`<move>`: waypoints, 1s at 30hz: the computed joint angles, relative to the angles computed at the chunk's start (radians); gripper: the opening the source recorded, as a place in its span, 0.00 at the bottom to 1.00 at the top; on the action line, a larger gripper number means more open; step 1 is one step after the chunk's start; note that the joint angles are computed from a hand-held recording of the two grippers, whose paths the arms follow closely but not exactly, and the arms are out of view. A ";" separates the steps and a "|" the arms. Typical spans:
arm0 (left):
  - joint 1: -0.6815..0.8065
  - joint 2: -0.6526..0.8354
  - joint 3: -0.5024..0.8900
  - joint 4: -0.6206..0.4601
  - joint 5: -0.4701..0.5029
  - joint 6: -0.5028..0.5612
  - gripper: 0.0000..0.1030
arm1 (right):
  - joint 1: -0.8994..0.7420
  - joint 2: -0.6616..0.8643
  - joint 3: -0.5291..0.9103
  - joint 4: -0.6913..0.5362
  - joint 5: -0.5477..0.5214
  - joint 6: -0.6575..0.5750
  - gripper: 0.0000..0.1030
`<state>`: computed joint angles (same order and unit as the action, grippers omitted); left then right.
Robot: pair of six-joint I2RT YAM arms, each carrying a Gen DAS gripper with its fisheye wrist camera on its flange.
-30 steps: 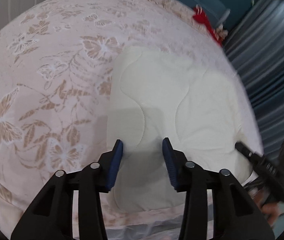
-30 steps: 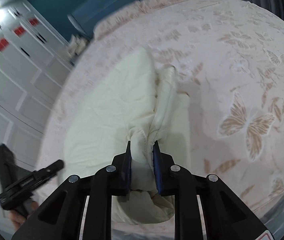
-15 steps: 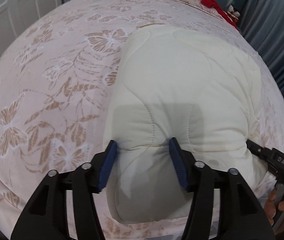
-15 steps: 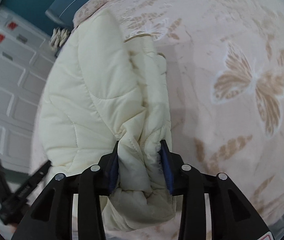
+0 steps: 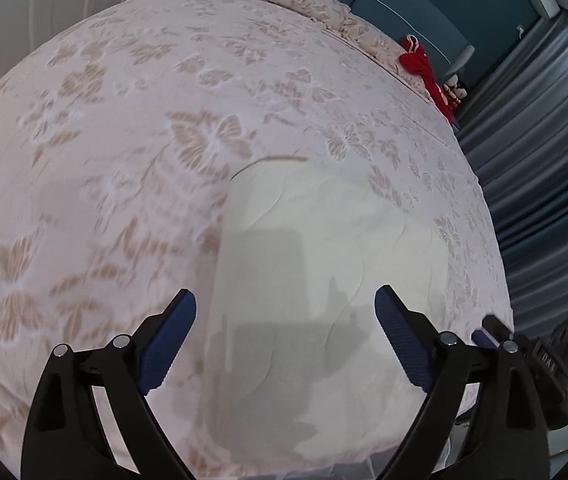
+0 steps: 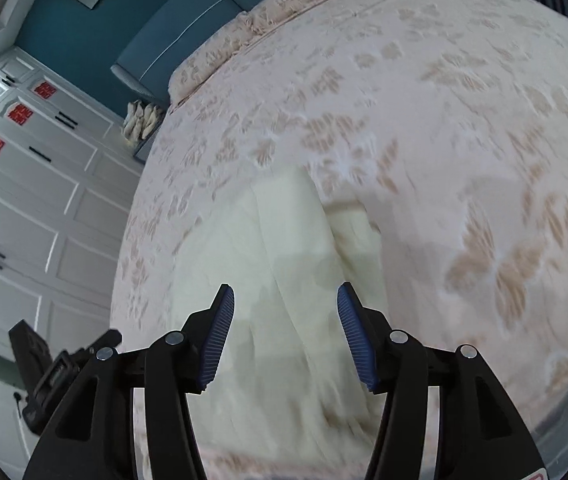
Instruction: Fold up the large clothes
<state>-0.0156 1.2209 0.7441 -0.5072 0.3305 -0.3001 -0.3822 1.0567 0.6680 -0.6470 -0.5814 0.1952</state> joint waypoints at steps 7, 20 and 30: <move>-0.092 0.272 0.159 0.079 -0.123 -0.030 0.87 | 0.155 0.322 0.077 0.239 0.157 0.170 0.57; -0.002 0.473 0.033 0.269 0.080 -0.073 0.89 | 0.119 0.357 -0.132 0.446 0.170 0.092 0.08; 0.039 0.411 0.000 0.197 0.144 -0.026 0.92 | 0.104 0.219 -0.176 0.354 0.240 0.054 0.67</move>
<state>0.0239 1.6320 0.7436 -0.3097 0.4749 -0.3265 -0.2778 1.2761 0.4922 -0.2931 -0.3411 0.2493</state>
